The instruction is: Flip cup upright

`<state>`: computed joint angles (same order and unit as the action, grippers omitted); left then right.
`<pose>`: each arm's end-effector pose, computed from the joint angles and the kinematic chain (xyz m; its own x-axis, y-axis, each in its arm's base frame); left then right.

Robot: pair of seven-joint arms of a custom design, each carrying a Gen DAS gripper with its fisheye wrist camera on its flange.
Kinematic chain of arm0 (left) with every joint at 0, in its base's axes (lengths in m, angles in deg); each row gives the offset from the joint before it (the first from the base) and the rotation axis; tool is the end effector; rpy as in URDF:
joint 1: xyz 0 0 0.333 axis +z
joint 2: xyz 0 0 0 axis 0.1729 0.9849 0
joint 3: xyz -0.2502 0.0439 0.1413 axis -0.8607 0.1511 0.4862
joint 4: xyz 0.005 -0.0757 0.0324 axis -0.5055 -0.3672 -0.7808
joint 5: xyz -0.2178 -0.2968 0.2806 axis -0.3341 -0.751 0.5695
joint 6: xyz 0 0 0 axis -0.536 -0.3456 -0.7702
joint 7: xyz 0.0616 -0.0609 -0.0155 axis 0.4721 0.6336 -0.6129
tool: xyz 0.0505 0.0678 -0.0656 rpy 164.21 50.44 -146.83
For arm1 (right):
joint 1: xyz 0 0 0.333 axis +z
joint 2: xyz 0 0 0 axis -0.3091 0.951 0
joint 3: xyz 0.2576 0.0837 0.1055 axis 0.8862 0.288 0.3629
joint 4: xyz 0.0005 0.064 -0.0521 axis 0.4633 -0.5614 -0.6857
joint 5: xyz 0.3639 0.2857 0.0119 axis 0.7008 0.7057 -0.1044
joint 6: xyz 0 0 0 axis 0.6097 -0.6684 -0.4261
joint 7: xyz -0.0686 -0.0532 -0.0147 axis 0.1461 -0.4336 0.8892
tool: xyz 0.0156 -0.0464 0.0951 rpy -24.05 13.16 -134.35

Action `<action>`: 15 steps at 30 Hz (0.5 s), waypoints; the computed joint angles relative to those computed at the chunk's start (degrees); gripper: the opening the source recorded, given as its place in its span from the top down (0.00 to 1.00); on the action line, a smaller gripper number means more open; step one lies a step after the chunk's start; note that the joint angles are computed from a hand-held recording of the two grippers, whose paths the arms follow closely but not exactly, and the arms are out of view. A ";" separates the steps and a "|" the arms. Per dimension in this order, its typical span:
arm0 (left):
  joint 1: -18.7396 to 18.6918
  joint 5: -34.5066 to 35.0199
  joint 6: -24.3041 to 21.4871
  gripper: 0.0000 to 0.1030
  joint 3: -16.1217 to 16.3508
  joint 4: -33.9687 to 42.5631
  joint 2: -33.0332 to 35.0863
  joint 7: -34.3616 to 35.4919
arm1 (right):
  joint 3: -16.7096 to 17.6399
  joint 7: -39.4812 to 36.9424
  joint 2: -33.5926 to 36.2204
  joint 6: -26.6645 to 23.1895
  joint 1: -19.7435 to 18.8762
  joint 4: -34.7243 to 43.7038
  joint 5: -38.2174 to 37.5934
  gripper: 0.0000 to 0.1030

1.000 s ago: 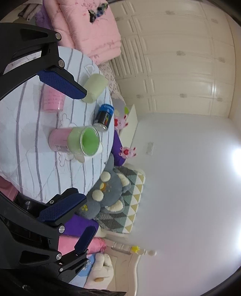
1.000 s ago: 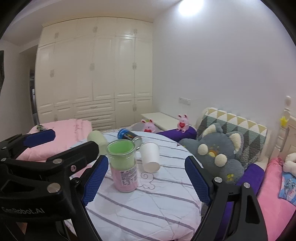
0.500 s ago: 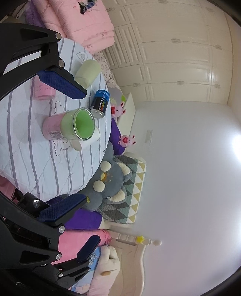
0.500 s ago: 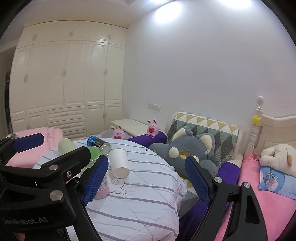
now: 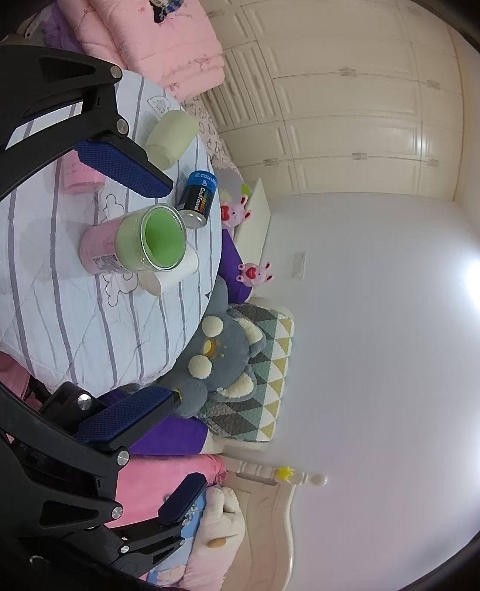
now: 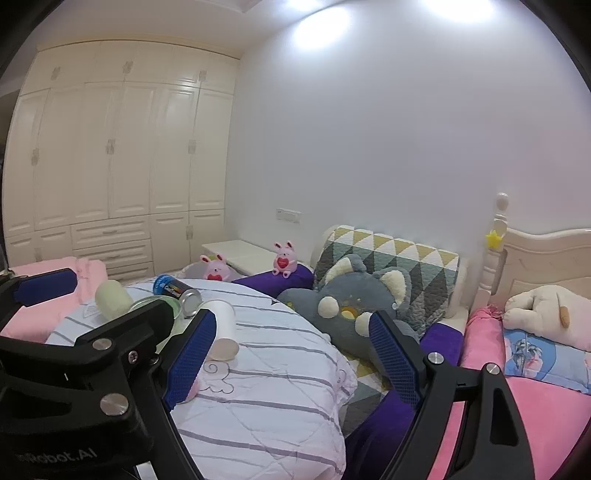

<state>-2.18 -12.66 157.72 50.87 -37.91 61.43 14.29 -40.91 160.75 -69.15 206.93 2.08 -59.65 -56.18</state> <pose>0.6259 -0.2673 0.6486 -0.4553 -0.8898 0.0307 -0.3578 0.1513 -0.9214 0.6135 0.2902 0.6259 -0.3083 -0.9473 0.0871 -0.2932 0.0076 -0.9560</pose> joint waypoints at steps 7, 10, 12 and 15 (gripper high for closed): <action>0.09 -0.02 -0.36 0.00 -0.08 0.57 0.57 0.36 | -0.17 0.05 0.50 -1.05 0.08 0.57 0.15 0.16; 0.15 0.30 -0.58 0.00 -0.08 0.67 0.67 0.23 | -0.32 -0.26 0.80 -1.13 0.13 0.93 0.45 0.16; 0.23 -0.54 -0.78 0.00 -0.14 0.82 0.80 1.15 | -0.43 -0.47 1.05 -1.23 0.21 1.20 0.55 0.16; 0.26 -0.46 -0.81 0.00 -0.20 1.14 1.10 1.18 | -0.56 -0.39 1.13 -1.43 0.35 1.28 0.41 0.16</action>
